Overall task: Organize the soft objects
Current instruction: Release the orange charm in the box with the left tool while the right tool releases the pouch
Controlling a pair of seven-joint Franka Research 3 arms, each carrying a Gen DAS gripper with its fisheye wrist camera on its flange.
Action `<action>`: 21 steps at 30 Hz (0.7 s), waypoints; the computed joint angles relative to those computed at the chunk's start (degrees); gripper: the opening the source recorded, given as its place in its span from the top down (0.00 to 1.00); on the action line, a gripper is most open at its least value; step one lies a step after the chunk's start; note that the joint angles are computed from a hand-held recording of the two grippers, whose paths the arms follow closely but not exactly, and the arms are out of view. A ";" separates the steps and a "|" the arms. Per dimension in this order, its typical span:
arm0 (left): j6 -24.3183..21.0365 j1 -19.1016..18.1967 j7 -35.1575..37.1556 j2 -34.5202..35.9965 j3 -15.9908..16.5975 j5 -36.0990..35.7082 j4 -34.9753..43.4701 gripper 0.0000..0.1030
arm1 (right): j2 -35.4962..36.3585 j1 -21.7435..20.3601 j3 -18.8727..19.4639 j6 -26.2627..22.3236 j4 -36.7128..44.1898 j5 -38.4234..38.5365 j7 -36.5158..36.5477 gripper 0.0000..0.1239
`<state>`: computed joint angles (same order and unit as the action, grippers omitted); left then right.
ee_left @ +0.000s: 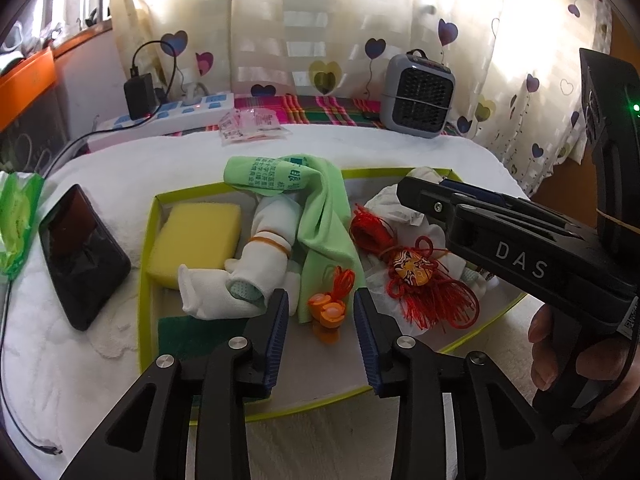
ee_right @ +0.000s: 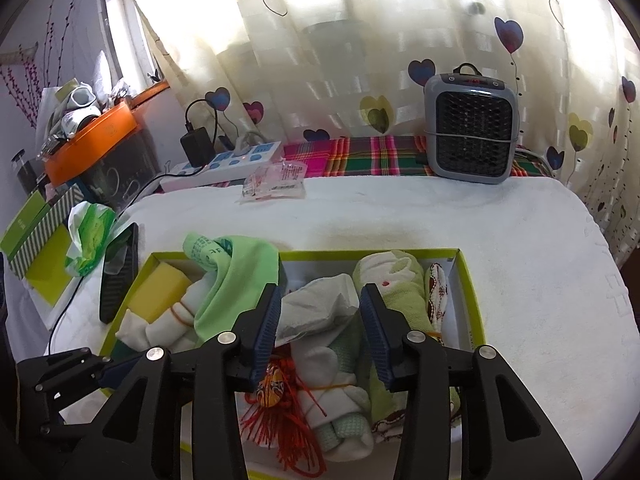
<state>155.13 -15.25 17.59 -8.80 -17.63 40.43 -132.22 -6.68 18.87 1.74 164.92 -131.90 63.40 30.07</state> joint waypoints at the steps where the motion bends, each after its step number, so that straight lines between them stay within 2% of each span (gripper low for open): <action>1: -0.23 -0.04 -0.09 -0.18 -0.09 0.12 -0.05 0.68 | -0.17 -0.01 0.02 0.05 -0.17 -0.08 -0.03 0.64; 9: -1.90 -0.44 -1.38 -2.75 -0.83 -0.18 -1.51 0.67 | -3.71 0.84 -0.55 0.86 -3.35 1.02 -2.17 0.63; 15: -4.20 -1.01 -2.75 -4.90 -2.08 -0.24 -2.47 0.67 | -8.19 2.13 -1.76 1.13 -7.68 1.62 -3.27 0.59; 21: -6.04 -2.10 -3.72 -6.79 -3.06 -1.44 -3.68 0.67 | -12.60 3.09 -3.20 1.42 -12.21 0.00 -1.50 0.58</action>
<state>149.09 -17.35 13.87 -15.59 -20.69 38.98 -135.91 -19.29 21.96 -1.47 166.34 -144.10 63.41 28.57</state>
